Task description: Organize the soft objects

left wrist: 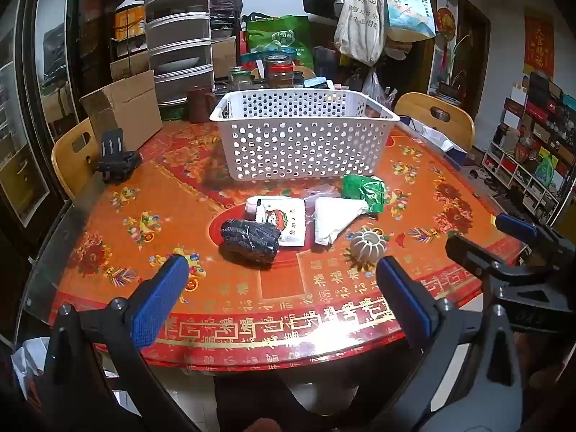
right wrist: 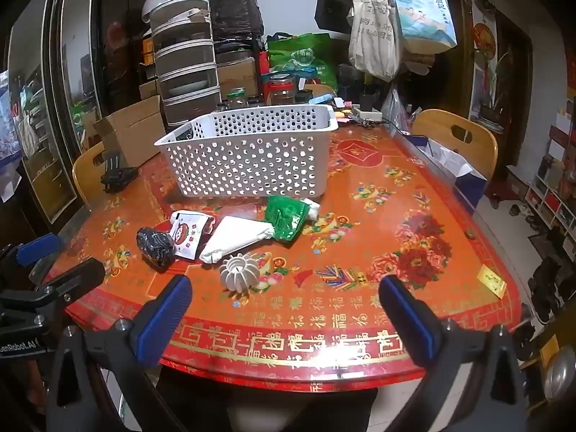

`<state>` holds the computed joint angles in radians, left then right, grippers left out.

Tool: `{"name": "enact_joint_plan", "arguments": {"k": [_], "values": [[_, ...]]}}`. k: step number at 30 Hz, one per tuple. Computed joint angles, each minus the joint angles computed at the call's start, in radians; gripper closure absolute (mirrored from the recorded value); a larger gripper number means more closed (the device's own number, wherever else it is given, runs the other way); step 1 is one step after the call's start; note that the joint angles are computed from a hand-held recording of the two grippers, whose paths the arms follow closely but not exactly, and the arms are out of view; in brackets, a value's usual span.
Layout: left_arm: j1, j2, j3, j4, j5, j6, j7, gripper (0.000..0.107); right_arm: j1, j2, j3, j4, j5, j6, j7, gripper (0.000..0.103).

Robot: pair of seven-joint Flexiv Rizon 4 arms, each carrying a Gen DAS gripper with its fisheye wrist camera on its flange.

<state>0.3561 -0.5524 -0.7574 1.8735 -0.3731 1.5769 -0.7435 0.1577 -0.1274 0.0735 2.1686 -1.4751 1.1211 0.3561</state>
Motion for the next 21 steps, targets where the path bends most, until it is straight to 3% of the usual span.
{"name": "enact_joint_plan", "arguments": {"k": [21], "values": [[-0.004, 0.004, -0.005, 0.002, 0.000, -0.002, -0.004, 0.004, -0.003, 0.002, 0.001, 0.001, -0.008, 0.000, 0.006, 0.000]]}}
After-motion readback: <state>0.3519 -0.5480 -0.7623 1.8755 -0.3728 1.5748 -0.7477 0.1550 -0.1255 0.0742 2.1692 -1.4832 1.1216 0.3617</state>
